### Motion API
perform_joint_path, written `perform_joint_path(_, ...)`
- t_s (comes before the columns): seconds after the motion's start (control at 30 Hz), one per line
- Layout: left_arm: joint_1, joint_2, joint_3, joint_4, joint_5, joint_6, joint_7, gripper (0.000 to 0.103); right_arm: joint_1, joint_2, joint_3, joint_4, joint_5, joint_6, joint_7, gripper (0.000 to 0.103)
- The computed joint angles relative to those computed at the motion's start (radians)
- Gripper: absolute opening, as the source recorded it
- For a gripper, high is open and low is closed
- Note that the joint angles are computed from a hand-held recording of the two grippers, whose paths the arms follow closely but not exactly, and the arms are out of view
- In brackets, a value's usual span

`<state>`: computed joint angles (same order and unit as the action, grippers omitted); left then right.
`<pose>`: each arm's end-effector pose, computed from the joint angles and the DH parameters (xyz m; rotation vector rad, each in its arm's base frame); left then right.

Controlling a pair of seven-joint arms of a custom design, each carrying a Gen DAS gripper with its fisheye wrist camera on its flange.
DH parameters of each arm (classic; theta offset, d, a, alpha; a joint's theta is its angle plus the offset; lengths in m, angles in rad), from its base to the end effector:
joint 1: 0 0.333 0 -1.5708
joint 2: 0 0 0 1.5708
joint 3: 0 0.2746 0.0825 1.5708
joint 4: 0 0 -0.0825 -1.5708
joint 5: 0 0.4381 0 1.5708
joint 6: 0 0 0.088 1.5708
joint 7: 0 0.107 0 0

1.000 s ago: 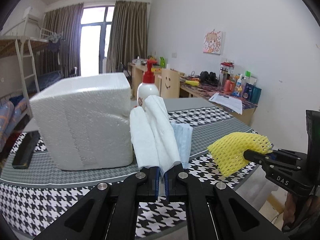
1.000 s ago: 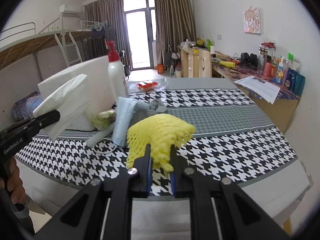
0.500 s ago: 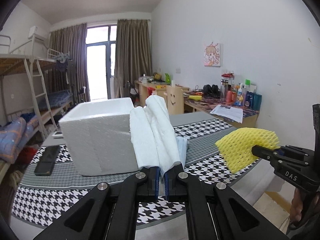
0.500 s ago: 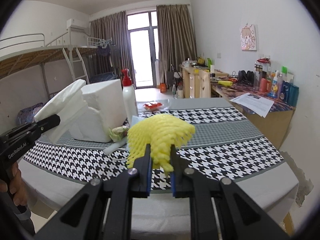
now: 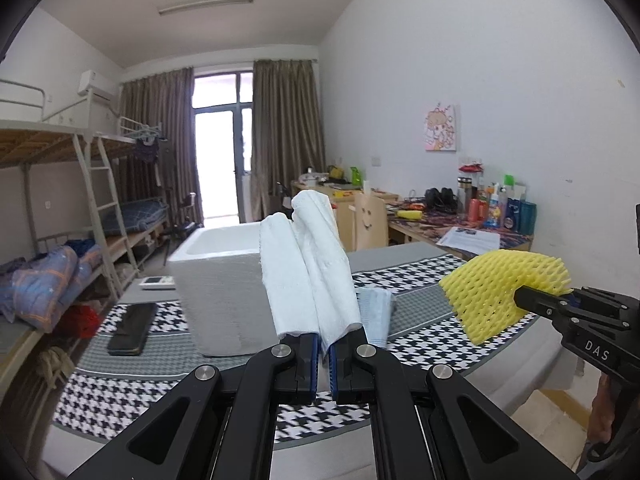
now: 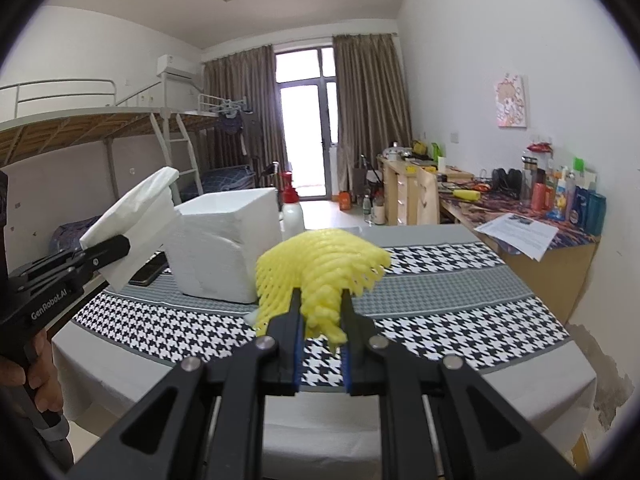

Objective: Organize soft objects
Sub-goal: 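Lift the white tissue with the left tool while the right tool lifts the yellow mesh toward the foam box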

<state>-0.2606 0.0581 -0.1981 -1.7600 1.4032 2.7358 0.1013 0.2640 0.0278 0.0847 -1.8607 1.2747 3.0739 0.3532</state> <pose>0.5883 -0.3300 0.5500 -1.3681 1.4801 -1.0587 0.6340 0.1480 0.5337 -1.6100 1.1426 -0.7149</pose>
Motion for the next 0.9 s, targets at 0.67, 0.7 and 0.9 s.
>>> perform_joint_path(0.67, 0.092, -0.162, -0.043, -0.163, 0.013, -0.109, -0.101, 0.004, 0.026, 0.048, 0.031, 0.096, 0.069, -0.152, -0.128, 0.018)
perform_joint_path(0.7, 0.096, -0.162, -0.044, -0.163, 0.011, -0.111, -0.103, 0.004, 0.026, 0.053, 0.033, 0.102, 0.061, -0.155, -0.122, 0.018)
perform_joint_path(0.9, 0.107, -0.151, -0.044, -0.149, -0.004, -0.126, -0.097, 0.004, 0.018, 0.105, 0.047, 0.164, -0.029, -0.175, -0.053, 0.018)
